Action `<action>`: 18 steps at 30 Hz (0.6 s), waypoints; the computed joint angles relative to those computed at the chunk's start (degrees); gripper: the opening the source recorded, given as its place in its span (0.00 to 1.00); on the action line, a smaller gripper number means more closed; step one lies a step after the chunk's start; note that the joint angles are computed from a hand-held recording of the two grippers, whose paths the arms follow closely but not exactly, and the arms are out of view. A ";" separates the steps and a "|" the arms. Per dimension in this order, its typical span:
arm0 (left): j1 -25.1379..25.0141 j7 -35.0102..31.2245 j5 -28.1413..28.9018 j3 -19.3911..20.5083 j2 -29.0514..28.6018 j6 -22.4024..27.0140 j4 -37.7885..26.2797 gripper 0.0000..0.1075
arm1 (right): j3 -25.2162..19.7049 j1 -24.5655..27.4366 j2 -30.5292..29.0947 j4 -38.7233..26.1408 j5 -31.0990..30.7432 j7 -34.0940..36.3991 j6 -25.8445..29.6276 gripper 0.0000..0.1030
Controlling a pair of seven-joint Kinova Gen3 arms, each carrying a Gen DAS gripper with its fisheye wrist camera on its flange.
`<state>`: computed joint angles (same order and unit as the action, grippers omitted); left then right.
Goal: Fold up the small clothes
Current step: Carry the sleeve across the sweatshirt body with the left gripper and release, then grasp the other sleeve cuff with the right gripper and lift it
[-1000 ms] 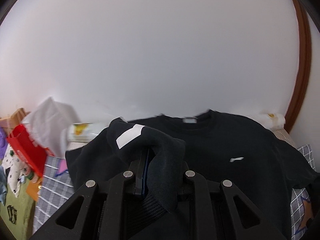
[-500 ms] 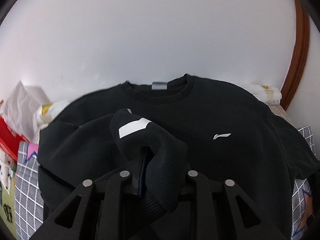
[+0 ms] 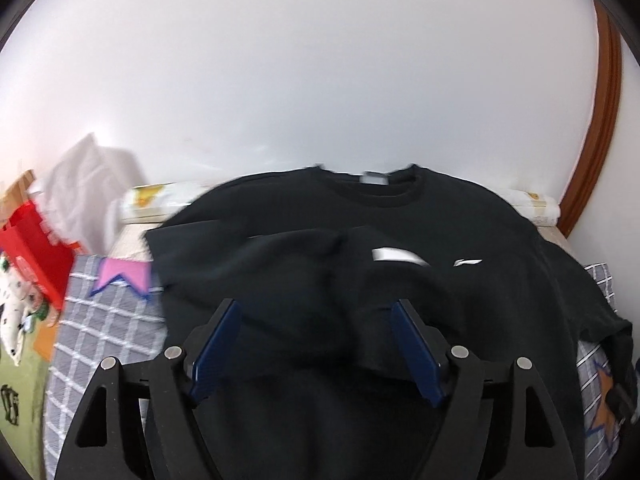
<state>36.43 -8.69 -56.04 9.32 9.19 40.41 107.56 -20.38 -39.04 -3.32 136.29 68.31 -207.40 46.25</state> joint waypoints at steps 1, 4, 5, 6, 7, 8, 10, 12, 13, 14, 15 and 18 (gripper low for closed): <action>-0.08 1.23 -0.87 -0.54 -1.51 0.20 2.01 0.71 | -0.38 -0.38 0.28 -0.79 -0.03 0.38 0.28 0.99; -3.00 2.02 -1.56 -0.65 -5.30 0.02 6.62 0.71 | -1.02 -1.78 2.25 -4.04 0.30 1.82 1.52 0.99; -4.29 1.69 -1.24 -0.55 -6.38 0.20 7.68 0.71 | -0.84 -2.14 2.97 -5.02 0.75 2.21 1.33 0.99; -5.70 1.19 -0.82 -0.57 -7.34 0.15 8.69 0.71 | -0.45 -2.35 3.76 -6.06 1.44 2.66 0.61 0.99; -7.19 0.66 -0.39 -0.67 -8.21 -0.17 9.69 0.71 | 0.08 -2.45 4.55 -7.18 2.08 3.32 -0.46 0.98; -8.64 -0.12 0.10 -0.75 -8.91 -0.77 10.42 0.71 | 0.62 -2.50 5.34 -8.13 2.94 3.65 -1.67 0.96; -11.89 -2.09 0.92 -1.37 -10.27 -2.81 12.14 0.71 | 1.66 -2.67 7.45 -10.38 4.59 4.42 -3.93 0.90; -14.50 -2.62 0.64 -1.31 -10.20 -3.57 12.84 0.71 | 2.76 -2.92 9.96 -12.70 5.97 5.76 -6.35 0.85; -15.76 -2.64 0.22 -1.21 -10.04 -4.24 13.28 0.71 | 3.25 -3.32 11.16 -13.66 6.54 6.15 -6.91 0.84; -16.94 -2.53 -0.20 -1.04 -9.57 -4.92 13.51 0.71 | 3.78 -3.74 13.18 -15.47 6.99 7.13 -7.32 0.81; -17.64 -2.34 -0.37 -0.76 -9.20 -5.19 13.60 0.71 | 4.44 -4.12 14.36 -16.43 7.04 7.93 -7.75 0.76; -19.61 -3.12 0.12 -1.35 -7.81 -7.68 13.76 0.71 | 6.60 -4.85 18.84 -20.18 7.14 10.99 -11.00 0.73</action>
